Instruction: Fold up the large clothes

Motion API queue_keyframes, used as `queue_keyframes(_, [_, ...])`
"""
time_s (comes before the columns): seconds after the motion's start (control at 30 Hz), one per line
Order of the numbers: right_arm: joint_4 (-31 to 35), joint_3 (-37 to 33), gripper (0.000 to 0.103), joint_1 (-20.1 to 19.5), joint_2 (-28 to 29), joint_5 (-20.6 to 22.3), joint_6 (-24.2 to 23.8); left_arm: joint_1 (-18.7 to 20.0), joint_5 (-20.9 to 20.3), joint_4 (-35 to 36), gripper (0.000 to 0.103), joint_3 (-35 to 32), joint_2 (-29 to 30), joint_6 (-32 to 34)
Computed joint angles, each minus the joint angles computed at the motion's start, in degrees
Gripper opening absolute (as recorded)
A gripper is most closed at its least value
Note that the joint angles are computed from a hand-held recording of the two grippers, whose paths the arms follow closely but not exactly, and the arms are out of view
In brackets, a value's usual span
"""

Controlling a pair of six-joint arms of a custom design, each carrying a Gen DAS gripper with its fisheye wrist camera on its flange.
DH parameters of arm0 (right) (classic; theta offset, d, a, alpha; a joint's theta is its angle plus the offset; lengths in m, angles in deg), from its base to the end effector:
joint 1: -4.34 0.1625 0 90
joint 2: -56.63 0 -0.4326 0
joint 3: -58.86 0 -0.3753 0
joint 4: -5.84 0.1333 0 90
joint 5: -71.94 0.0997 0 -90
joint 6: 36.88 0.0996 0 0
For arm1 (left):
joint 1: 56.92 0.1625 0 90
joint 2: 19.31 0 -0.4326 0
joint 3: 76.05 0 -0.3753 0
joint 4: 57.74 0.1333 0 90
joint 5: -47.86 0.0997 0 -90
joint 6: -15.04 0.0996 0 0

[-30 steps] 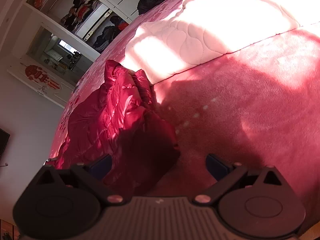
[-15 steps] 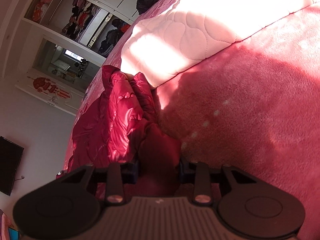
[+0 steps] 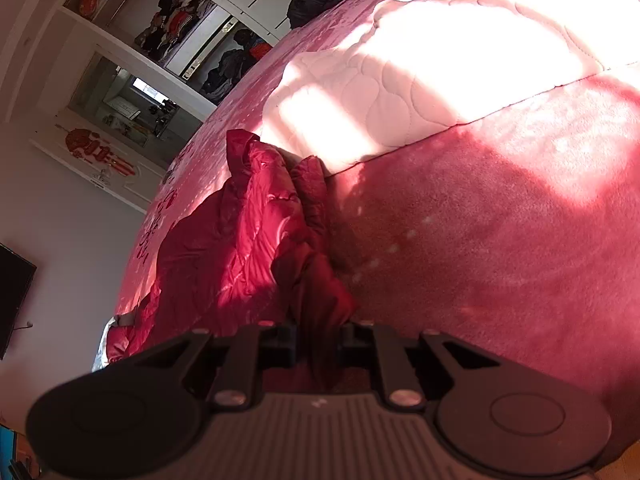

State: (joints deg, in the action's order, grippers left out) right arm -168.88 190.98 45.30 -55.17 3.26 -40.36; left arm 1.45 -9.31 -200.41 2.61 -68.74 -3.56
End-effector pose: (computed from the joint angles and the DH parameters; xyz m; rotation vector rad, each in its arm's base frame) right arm -0.1291 -0.3365 0.4837 -0.6866 -2.3914 1.6011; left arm -0.2253 -0.7229 0.2707 0.1409 2.6731 -0.8360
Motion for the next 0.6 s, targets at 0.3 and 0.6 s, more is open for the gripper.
queue_keyframes(0.3, [2.58,2.17,0.049,-4.66,-5.97,3.98,-0.75,-2.78,4.42,1.88,0.036,2.41,-2.84,9.99])
queue_keyframes(0.6, [-12.60,-1.57,0.058,-12.80,1.61,21.17,12.15,-9.35,4.02,-6.28,0.041,4.89,-2.26,25.77])
